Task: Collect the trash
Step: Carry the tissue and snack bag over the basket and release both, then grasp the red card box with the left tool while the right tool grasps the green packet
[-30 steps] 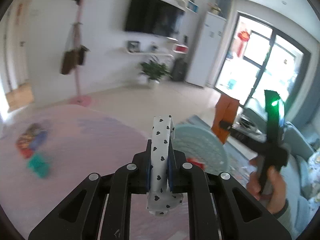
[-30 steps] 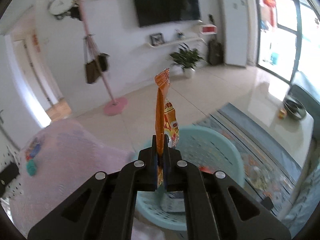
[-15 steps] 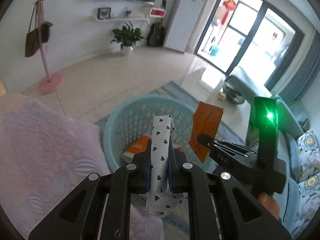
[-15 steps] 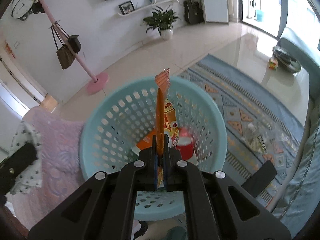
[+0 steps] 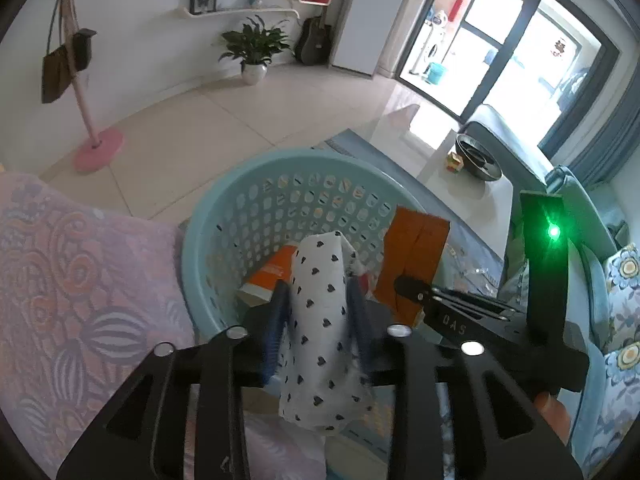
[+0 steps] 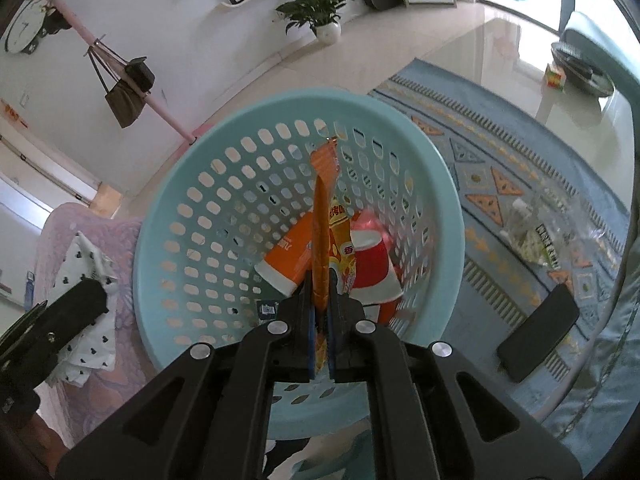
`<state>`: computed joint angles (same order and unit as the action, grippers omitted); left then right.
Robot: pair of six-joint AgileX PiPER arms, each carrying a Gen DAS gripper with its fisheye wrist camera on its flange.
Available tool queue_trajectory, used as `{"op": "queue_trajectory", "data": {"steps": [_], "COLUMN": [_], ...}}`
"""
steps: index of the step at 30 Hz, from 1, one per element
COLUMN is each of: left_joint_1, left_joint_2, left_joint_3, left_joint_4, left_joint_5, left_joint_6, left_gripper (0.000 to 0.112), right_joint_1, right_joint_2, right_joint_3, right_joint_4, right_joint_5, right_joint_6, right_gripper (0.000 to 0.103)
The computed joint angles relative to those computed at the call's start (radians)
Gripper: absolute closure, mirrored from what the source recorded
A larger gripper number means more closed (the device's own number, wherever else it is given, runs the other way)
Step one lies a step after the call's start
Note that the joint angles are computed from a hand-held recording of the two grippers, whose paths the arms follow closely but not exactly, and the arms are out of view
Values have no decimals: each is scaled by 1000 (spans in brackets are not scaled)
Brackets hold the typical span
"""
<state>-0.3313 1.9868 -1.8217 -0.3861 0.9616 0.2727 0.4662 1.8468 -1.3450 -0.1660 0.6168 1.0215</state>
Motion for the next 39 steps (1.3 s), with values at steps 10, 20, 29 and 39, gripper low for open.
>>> {"op": "queue_trajectory", "data": {"steps": [10,20,29,39], "left_joint_1": [5,48,125,419], "left_joint_2": [-46,-137,-341,-544], "left_joint_3": [60,182,381,503], "left_joint_4": [-26,-106,-88,-193], "left_joint_5": [-53,-92,-177,-158], "left_joint_6": [28,103,188,336], "left_gripper": [39,36,35,35], "right_joint_1": [-5,52,193,401], "right_joint_2": [-30,-83,-83,120], "right_joint_3": [36,36,-99,-603], "right_joint_4": [-8,-139,-342,-454], "right_joint_5": [-18,-3,93,315], "right_joint_6": [13,127,229,104], "right_gripper": [82,49,45,39]}}
